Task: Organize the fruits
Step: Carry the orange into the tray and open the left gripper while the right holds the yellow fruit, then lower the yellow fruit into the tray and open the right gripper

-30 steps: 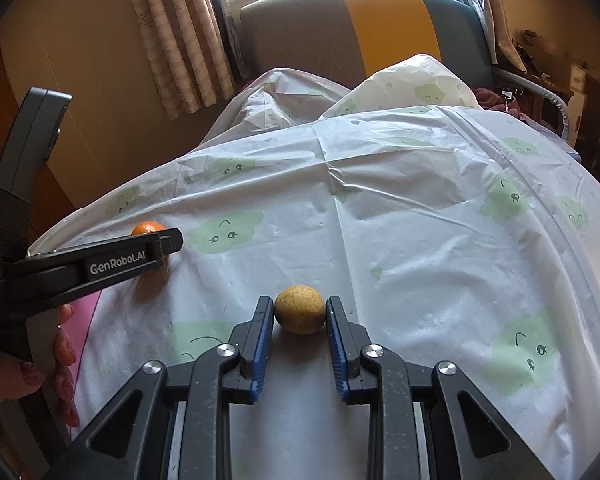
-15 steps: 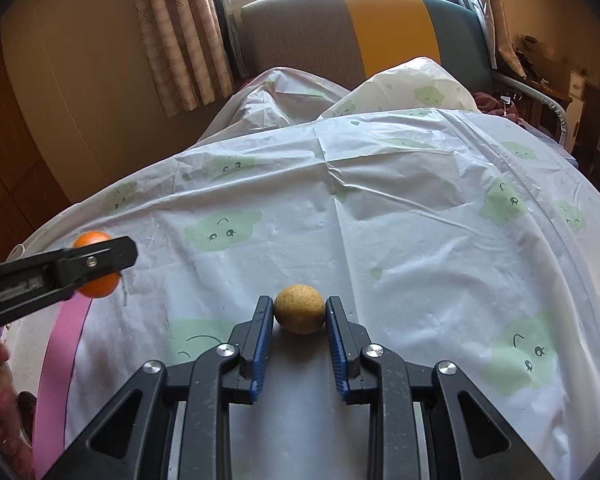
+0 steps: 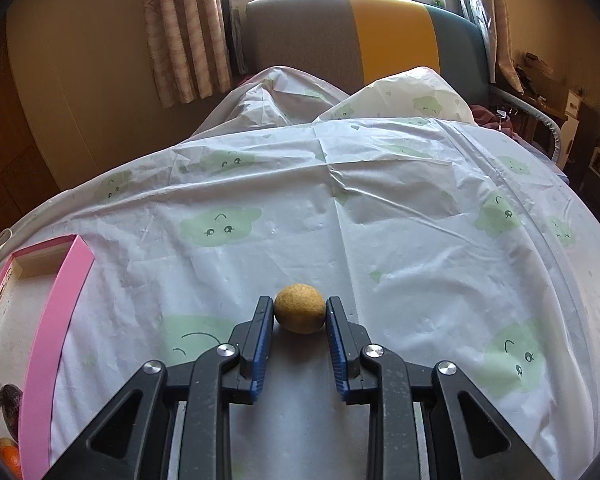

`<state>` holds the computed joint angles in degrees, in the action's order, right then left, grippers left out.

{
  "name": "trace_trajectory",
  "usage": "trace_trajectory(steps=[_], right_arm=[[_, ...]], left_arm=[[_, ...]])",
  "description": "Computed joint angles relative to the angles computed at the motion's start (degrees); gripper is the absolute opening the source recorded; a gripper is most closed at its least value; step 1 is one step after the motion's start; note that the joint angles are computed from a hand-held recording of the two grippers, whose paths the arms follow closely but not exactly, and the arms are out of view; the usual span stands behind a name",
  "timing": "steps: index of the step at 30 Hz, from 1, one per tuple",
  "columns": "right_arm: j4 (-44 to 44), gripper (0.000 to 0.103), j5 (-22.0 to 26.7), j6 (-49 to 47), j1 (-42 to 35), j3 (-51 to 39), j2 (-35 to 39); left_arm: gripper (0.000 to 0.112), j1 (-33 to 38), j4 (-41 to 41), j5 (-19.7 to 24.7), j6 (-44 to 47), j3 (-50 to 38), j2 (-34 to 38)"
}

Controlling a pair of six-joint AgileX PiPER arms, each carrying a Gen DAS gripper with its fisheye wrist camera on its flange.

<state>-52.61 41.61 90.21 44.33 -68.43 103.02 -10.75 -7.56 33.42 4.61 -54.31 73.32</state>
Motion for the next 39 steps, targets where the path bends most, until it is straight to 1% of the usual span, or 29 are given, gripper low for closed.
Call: trace_trajectory(steps=[4, 8, 11, 15, 19, 22, 24, 28, 32, 35, 37, 39], right_arm=[[-1.2, 0.027, 2.1, -0.6, 1.3, -1.1, 0.6], [-1.5, 0.027, 4.0, -1.7, 2.2, -2.3, 1.4], [-1.2, 0.027, 5.1, -2.5, 2.5, -3.3, 2.0], [-0.7, 0.027, 6.3, -3.8, 2.9, -4.4, 2.8], [-1.0, 0.027, 7.4, -4.2, 3.4, -5.2, 3.3], [-1.1, 0.027, 7.9, -4.3, 3.6, -5.5, 3.5], [-1.0, 0.027, 8.2, -4.6, 3.7, -5.7, 3.6], [-1.1, 0.027, 8.7, -5.1, 3.9, -6.1, 3.8], [-4.2, 0.027, 7.8, -2.4, 5.0, -4.3, 2.4], [-6.1, 0.027, 7.6, -1.6, 6.1, -3.6, 1.1], [-4.3, 0.027, 7.7, -4.2, 6.8, -4.6, 1.0], [-2.9, 0.027, 5.7, -4.6, 8.0, -4.5, 0.2]], left_arm=[[0.038, 4.8, -2.8, 0.3, 4.4, 1.5, 0.5], [0.038, 7.8, -6.3, 0.0, 8.7, 2.8, 1.9], [0.038, 9.0, -7.3, -0.5, 10.4, 3.7, 2.5], [0.038, 10.7, -10.6, -0.6, 14.1, 4.5, 3.3], [0.039, 11.2, -10.5, -0.8, 14.5, 5.3, 3.4], [0.039, 12.7, -13.0, -0.6, 17.1, 6.2, 3.1], [0.039, 14.1, -15.9, -0.5, 20.4, 7.1, 2.4], [0.040, 15.5, -18.1, 0.3, 23.4, 7.8, 0.6], [0.041, 19.1, -23.4, 2.9, 29.5, 9.2, -3.4], [0.041, 23.3, -26.3, 5.4, 33.3, 11.1, -7.5], [0.041, 27.7, -29.3, 8.8, 36.8, 12.3, -9.7], [0.041, 32.9, -31.8, 12.7, 40.3, 13.7, -11.5]])
